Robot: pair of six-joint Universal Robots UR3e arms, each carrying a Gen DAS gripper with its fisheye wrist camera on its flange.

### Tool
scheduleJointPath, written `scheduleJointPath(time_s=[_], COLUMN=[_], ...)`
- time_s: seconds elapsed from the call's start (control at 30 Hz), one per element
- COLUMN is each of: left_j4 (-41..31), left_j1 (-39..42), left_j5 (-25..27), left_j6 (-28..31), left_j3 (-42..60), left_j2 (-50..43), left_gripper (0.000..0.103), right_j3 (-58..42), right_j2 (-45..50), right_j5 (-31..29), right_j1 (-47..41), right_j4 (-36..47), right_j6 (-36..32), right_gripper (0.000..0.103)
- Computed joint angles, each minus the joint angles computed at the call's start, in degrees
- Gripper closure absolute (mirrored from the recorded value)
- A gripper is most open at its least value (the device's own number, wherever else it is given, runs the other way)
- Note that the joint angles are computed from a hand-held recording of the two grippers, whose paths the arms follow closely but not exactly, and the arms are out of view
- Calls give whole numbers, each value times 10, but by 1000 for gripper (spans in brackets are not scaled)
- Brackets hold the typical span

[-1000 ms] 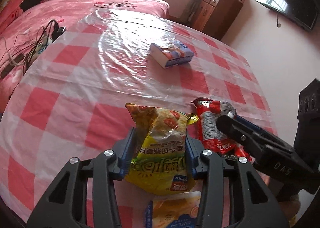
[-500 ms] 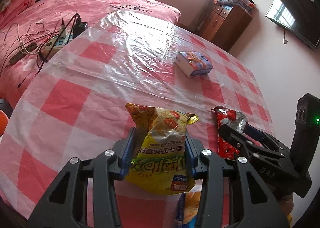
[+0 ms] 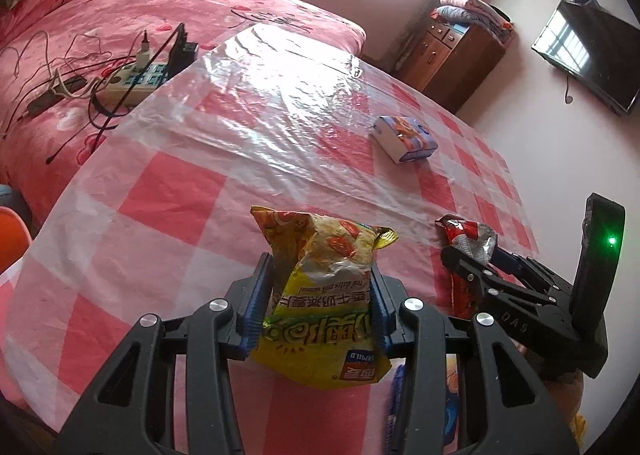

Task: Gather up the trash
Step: 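Grasp the red snack bag with the right tool while the left tool holds the chip bag, then carry both bags to the orange basin and open both tools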

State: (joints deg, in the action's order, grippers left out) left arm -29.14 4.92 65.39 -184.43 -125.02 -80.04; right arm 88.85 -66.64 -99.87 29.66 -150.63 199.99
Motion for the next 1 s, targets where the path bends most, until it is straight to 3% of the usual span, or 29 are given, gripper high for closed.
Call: scheduleJointPath(time_s=[0.4,1.0], left_j4=[-58,-266], left_j1=[94,270], left_j5=[-83,-203], left_j6=[66,227], left_j3=[-54,-90], left_j2=[77,213], left_gripper=[58,58], right_j3=[54,-9], right_j2=[-29,-12], right_j5=[40,35], right_j1=[-24,16], right_j4=[-65,-54], right_j6=[26,72], right_gripper=[50,52])
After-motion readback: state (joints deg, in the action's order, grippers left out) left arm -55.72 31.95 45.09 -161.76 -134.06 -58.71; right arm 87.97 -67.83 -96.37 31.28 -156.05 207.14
